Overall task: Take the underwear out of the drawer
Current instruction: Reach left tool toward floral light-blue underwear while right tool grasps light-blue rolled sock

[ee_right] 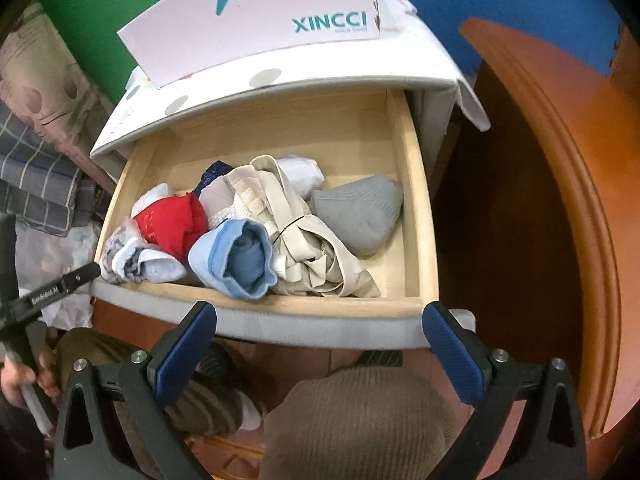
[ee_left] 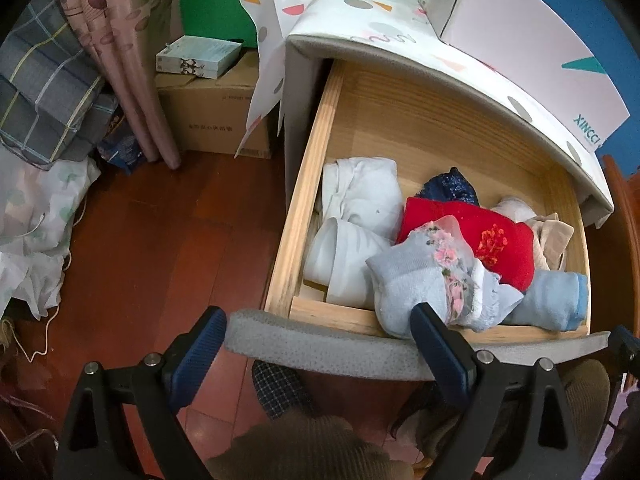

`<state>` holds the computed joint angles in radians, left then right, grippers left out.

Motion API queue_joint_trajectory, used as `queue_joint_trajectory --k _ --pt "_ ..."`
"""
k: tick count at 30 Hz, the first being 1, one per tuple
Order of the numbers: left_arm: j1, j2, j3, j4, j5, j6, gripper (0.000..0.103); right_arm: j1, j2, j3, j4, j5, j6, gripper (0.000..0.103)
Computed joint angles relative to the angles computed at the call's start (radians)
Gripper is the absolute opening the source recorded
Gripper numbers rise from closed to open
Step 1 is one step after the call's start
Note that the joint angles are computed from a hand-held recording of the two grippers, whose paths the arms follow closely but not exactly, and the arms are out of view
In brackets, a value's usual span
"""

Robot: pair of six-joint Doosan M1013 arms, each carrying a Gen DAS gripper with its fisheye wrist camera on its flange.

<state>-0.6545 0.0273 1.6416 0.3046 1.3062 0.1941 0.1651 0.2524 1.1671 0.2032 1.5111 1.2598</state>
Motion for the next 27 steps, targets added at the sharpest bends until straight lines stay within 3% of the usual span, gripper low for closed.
queue_joint_trajectory --k 6,11,13,19,24,27 --pt "-0.02 0.012 -0.016 0.039 0.036 -0.009 0.096 0.025 0.021 -0.023 -0.076 0.041 0.01 0.102" --pt "-0.031 0.022 -0.03 0.061 0.063 -0.009 0.094 0.027 0.019 -0.029 -0.063 0.023 -0.016 0.102" --pt "-0.043 0.032 -0.048 0.085 0.099 0.004 0.094 0.029 0.029 -0.047 -0.057 0.049 -0.015 0.102" --pt "-0.061 0.019 -0.073 0.159 0.094 -0.023 0.094 0.04 0.063 -0.104 -0.035 0.117 -0.008 0.102" --pt "-0.036 0.033 -0.096 0.104 0.061 0.039 0.094 0.066 0.088 -0.141 -0.054 0.172 -0.033 0.091" --pt "-0.013 0.033 -0.087 0.047 -0.002 0.037 0.094 0.086 0.108 -0.164 -0.069 0.214 -0.05 0.076"
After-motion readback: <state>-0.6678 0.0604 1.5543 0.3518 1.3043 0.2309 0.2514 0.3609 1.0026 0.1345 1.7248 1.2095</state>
